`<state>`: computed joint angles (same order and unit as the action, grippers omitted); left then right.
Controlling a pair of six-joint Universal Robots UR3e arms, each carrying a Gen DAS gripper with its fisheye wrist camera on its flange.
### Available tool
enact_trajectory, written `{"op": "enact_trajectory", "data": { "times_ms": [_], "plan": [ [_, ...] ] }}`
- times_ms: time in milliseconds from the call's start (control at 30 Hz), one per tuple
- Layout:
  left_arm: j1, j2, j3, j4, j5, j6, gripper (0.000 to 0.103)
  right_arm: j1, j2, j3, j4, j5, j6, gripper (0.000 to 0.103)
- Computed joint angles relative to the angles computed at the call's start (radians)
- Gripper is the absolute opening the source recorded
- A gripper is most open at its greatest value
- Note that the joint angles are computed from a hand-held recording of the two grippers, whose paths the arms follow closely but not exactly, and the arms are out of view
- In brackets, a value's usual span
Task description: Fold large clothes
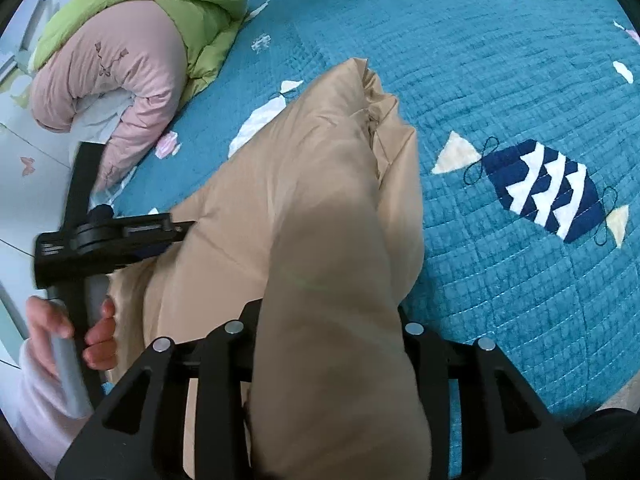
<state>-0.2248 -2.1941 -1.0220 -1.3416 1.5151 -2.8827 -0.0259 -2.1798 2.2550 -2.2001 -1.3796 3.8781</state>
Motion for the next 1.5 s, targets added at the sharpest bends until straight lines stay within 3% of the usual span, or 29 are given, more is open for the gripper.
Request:
{"op": "enact_trajectory", "data": {
  "times_ms": [200, 400, 600, 800, 867, 967, 1100, 1200, 1367, 1500],
  "plan": [
    [0.089, 0.229, -0.244, -0.042, -0.099, 0.054, 0.055, 0.015, -0.015, -0.002, 0.009, -0.012, 0.014, 0.037],
    [0.121, 0.55, -0.687, 0.049, -0.064, 0.122, 0.055, 0.033, -0.049, -0.007, 0.039, -0.009, 0.034, 0.037],
    [0.18, 0.611, -0.866, 0.217, -0.14, 0.162, 0.059, 0.044, -0.092, -0.001, 0.086, 0.015, 0.053, 0.037],
    [0.204, 0.68, -0.936, 0.251, -0.15, 0.196, 0.06, -0.049, -0.211, 0.037, 0.061, 0.089, 0.113, 0.024],
    [0.215, 0.673, -0.972, 0.3, -0.168, 0.209, 0.06, 0.028, -0.175, -0.011, -0.021, 0.045, 0.194, 0.023],
    [0.229, 0.674, -0.969, 0.293, -0.186, 0.222, 0.06, 0.297, 0.091, -0.26, -0.06, -0.165, 0.26, 0.023],
    [0.295, 0.715, -0.967, 0.213, -0.236, 0.294, 0.06, 0.503, 0.399, -0.612, 0.0, -0.296, 0.263, 0.023],
    [0.415, 0.807, -0.911, 0.004, -0.285, 0.486, 0.06, 0.576, 0.575, -0.853, 0.098, -0.335, 0.234, 0.023],
    [0.759, 0.912, -0.795, -0.303, -0.352, 0.758, 0.06, 0.637, 0.844, -1.233, 0.262, -0.356, 0.203, 0.023],
    [0.961, 0.891, -0.717, -0.356, -0.359, 0.858, 0.06, 0.661, 1.075, -1.548, 0.404, -0.34, 0.187, 0.023]
  ]
}}
